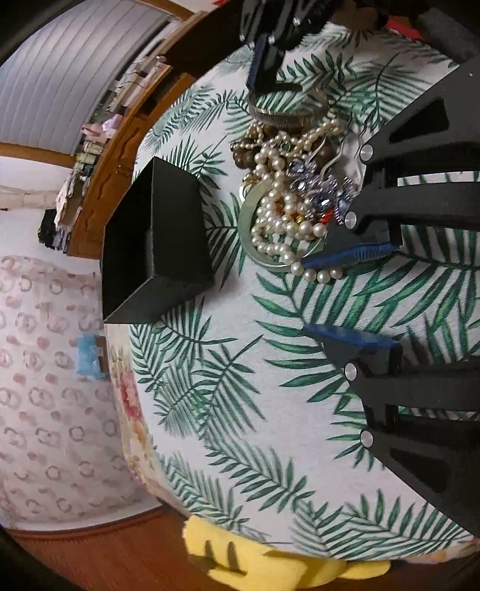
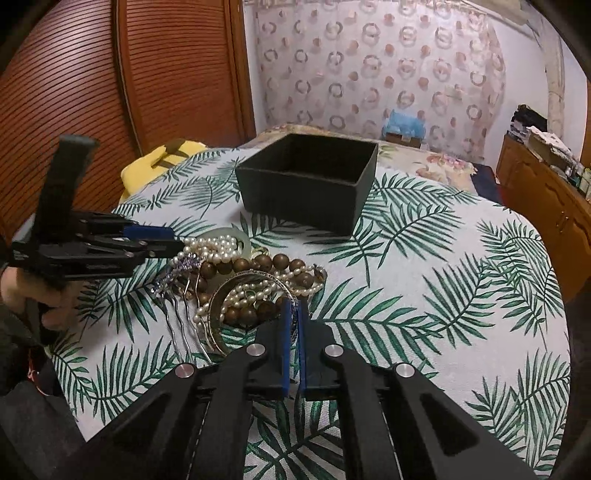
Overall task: Organize jewelry
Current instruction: 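Lower the left gripper onto the white pearl necklace and close it, then lift the pearl necklace with the left gripper over the black box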
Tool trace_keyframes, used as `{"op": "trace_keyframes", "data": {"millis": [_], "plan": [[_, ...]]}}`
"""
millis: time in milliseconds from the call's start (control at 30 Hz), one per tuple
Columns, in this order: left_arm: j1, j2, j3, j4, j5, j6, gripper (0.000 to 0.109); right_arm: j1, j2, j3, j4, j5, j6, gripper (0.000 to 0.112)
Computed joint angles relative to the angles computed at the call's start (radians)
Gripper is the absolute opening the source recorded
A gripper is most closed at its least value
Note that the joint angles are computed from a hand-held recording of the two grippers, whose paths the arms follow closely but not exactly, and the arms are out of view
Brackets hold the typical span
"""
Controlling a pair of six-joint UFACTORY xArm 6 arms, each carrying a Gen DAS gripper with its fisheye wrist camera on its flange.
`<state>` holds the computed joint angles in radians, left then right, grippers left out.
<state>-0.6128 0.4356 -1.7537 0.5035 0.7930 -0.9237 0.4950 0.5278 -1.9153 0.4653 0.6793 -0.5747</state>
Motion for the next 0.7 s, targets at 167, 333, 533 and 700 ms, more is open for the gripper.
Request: {"op": "trace_keyframes", "data": {"millis": [167,333,533,700], "plan": [[0.0,0.017,-0.023,0.014,0.013,0.018,0.009,-0.001,-0.005,0.002,0.012,-0.004,-0.013,0.004],[-0.003,0.008,-0.021,0.042,-0.003,-0.002,0.007,-0.001,-0.01,0.008,0.013,-0.008,-0.011,0.004],[-0.015,-0.026,-0.019,0.094,-0.06,-0.058,0.007,-0.001,-0.019,0.01,0.022,-0.024,-0.017,0.004],[-0.034,-0.03,-0.065,0.162,-0.061,-0.089,0.007,-0.001,-0.019,0.002,0.031,-0.028,-0.02,0.004]]}}
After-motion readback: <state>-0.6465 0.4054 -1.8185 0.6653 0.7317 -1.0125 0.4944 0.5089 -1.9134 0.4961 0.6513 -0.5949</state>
